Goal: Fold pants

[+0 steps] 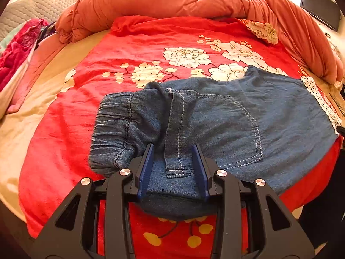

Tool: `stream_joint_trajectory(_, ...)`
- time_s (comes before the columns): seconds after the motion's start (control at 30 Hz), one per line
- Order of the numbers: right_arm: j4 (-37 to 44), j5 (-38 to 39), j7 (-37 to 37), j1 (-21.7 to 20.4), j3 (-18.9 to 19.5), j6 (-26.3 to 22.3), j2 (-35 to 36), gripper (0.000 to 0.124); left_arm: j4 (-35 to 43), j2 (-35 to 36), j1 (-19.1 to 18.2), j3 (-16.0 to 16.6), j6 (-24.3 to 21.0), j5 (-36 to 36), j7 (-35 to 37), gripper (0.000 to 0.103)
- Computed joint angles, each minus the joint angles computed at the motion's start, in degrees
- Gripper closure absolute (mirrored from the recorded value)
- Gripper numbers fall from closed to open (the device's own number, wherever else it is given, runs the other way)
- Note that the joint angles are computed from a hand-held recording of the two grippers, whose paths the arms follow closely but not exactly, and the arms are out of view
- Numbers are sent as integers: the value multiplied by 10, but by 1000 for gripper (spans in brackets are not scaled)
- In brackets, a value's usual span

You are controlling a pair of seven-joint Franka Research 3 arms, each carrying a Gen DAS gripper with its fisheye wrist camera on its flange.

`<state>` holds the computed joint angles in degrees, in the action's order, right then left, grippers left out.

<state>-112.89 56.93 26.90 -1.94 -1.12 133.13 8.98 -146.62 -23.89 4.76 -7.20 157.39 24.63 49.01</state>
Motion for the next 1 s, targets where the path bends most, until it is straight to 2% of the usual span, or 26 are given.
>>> stream_joint_trajectory(0.03, -11, 5, -3, 2, 0, 17, -12, 79, -3, -3, -2, 1, 6, -1, 1, 68)
stream_joint_trajectory(0.1, -30, 14, -10, 10, 2, 63, -31, 71, -12, -9, -15, 15, 24, -22, 12, 60)
stream_joint_trajectory(0.17, -52, 38, -35, 17, 3, 102, -57, 70, -14, -13, -14, 9, 26, -22, 16, 55)
stream_joint_trajectory(0.3, -83, 94, -97, 33, -2, 125, -95, 60, -16, -24, -11, -3, 23, -15, 11, 44)
stream_joint_trajectory(0.47, -112, 116, -151, 71, 2, 159, -123, 58, -25, -49, -18, -1, 17, -23, 12, 37)
stream_joint_trajectory(0.67, -108, 102, -153, 108, 12, 162, -117, 56, -29, -81, -34, -7, 24, -31, 13, 26)
stream_joint_trajectory(0.7, -108, 100, -151, 114, 16, 169, -116, 47, -26, -78, -37, -10, 30, -30, 15, 22)
stream_joint_trajectory(0.73, -108, 109, -160, 119, 19, 176, -114, 45, -22, -74, -42, -13, 34, -30, 17, 19)
stream_joint_trajectory(0.83, -113, 126, -181, 135, 27, 205, -110, 45, -1, -44, -58, -14, 49, -36, 31, 13)
stream_joint_trajectory(1.0, -121, 128, -175, 148, 33, 235, -96, 45, 51, 26, -73, -22, 55, -36, 56, 10)
